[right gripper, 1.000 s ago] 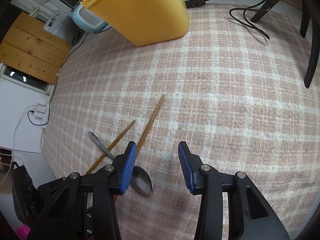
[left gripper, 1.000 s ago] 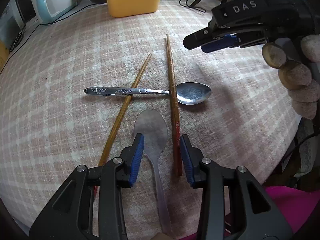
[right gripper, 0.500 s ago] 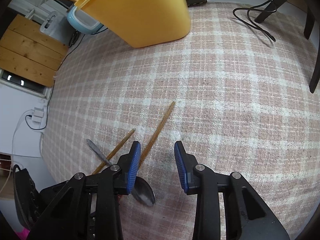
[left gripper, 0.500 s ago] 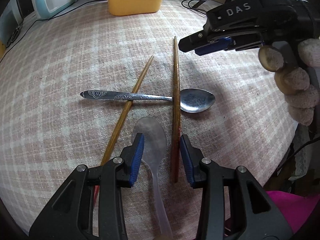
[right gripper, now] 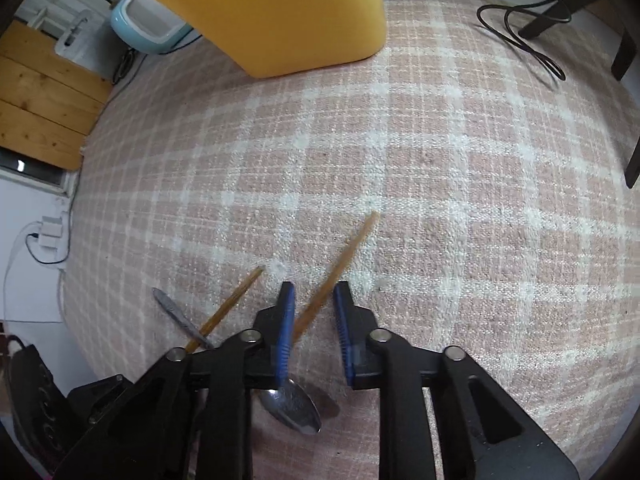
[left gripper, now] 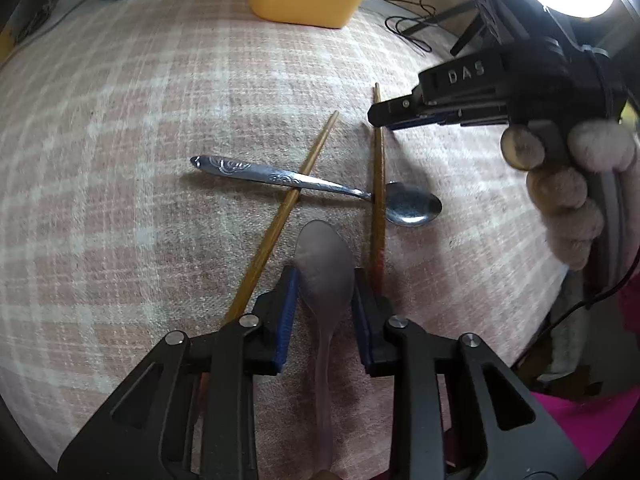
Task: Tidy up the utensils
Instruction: 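Close the left tool on the clear plastic spoon while the right tool grasps a chopstick, then lift the plastic spoon with the left tool while the right tool lifts its chopstick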
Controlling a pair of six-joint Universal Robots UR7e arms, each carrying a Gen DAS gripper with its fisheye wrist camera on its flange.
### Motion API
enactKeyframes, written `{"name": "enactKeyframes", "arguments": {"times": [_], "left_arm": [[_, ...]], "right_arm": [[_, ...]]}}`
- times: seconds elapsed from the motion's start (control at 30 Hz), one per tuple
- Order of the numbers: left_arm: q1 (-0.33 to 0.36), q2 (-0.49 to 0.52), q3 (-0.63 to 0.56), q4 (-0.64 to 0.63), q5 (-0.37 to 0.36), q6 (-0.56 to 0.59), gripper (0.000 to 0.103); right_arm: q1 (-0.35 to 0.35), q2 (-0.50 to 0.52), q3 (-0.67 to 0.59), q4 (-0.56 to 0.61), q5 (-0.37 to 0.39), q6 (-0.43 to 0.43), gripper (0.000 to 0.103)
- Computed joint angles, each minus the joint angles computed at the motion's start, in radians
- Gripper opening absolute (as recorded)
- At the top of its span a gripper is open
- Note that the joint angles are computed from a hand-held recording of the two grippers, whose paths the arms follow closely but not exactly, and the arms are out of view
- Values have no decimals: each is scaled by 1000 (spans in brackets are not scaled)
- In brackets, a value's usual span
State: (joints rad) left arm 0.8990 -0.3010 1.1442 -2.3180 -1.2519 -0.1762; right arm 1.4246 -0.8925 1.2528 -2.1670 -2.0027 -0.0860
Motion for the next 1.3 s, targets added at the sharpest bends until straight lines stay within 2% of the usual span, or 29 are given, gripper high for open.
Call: {"name": "enactKeyframes", "arguments": {"times": [0.07,0.17,0.3,0.47,0.63,0.8,1.07,1.23,1.3], "left_arm": [[9,-5,1,-2,-16,-6,15],[23,-12,5,-9,-38,-23,9],[28,-16,11,-17,-51,-15,6],[39,-14,1,-14,-79,-18,5],[50,-33,10,-27,-128,-28,4],[46,-45,-4,-45,-143,-9,4],[35,-62,-14,-79,-113,27,3],[0,-49,-18,15,-59,74,3],[-19,-39,-15,47,-31,91,15]], "right_arm": [[11,17,-8,0,-15,5,11],[23,30,-8,-19,-40,2,10],[26,36,-8,-27,-15,19,7],[8,3,25,-61,28,0,4],[-15,-56,85,-96,78,-19,4],[-13,-118,156,-150,80,-65,4],[18,-157,224,-257,66,-156,4],[9,-194,245,-257,70,-171,4],[1,-202,241,-243,67,-167,4]]}}
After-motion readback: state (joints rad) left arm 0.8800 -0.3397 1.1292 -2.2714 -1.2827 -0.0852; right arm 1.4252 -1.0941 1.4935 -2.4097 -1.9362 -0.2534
